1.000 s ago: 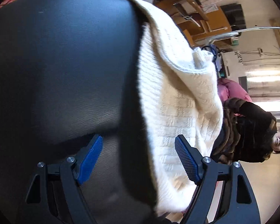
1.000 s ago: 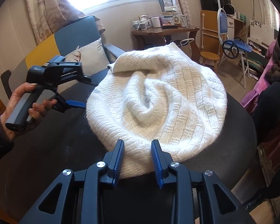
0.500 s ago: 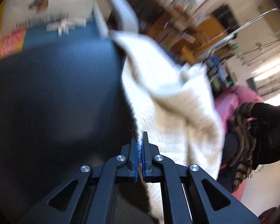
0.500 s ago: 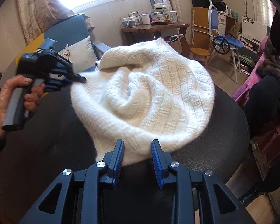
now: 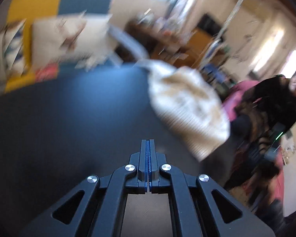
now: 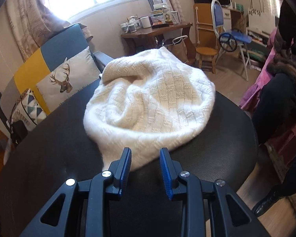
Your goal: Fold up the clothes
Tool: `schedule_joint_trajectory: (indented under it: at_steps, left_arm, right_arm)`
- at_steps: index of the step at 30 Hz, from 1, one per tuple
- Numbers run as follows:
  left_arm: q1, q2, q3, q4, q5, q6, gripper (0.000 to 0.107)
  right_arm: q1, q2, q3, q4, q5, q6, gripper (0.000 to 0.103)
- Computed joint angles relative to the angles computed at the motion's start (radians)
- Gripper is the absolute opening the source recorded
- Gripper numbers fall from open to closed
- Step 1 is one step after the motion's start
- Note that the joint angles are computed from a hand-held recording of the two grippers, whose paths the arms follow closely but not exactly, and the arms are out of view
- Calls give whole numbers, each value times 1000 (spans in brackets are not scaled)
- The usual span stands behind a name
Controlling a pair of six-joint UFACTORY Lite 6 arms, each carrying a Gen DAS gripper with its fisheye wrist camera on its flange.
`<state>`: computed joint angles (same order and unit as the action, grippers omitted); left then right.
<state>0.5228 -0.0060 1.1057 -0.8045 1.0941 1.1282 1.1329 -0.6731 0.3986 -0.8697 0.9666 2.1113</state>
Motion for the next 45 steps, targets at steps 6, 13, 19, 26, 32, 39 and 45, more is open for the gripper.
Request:
schedule_joint_trajectory:
  at_steps: [6,13,19,26,32,39,45]
  left_arm:
    - [174,26,-153,72,28,80,2]
    - [300,68,-184,122,42,88,3]
    - [314,115,-145,141,3,44,3]
    - [274,170,-124,130,-10,-16,7]
    - [243,109,-155,121,-13,24,7]
    - [80,54,-82,86,-32,59,7]
    - [-182,165,231,47,-49,-2,29]
  right_arm:
    - [-478,151,216,53,-276,-544,51]
    - [-967,674,613,401,-480,-1275,51]
    - [-1140,967,778,874,-520,-1712,51]
    - [-1091,981,746,801,-569,-1541,24]
    - [-897,649,471,503,-726,-1164,13]
    - [-310,380,199,-52,-666,-431,0]
    - [-118,334,31,-376,-685,197,8]
